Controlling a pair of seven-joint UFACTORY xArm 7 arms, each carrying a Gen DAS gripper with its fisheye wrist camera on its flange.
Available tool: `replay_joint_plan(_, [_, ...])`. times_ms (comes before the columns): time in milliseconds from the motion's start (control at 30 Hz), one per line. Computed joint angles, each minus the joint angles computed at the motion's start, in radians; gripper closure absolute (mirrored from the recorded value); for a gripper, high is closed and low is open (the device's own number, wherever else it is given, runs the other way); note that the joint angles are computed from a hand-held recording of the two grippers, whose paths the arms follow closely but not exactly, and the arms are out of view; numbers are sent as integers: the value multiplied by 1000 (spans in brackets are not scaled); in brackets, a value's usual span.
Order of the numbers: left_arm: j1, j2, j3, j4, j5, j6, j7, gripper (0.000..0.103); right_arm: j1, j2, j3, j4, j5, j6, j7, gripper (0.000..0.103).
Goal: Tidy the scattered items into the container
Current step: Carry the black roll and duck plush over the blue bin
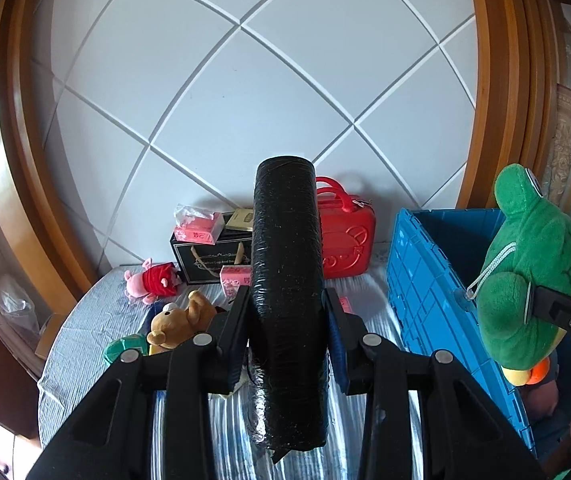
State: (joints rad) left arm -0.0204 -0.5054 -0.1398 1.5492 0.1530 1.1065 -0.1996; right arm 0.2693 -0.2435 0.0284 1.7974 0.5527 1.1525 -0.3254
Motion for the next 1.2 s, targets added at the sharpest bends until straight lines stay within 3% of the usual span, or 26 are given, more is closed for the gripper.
replay_joint_plan(300, [-53,109,-64,87,14,-1,-11,69,-55,-11,-53,-12,-13,-1,15,23])
replay_joint_plan(700, [-188,315,-116,265,57,5,-12,69,-148,-42,-123,-83,-53,-9,43,23])
replay_joint_plan(1033, [-360,550,-107,535,128,59,-7,69,-225,-15,-165,-88,-61,-11,51,23])
replay_joint_plan(1200, [-468,728,-79,789,150,136,25,69,-262,5,-173,-88,-71,-19,59,23])
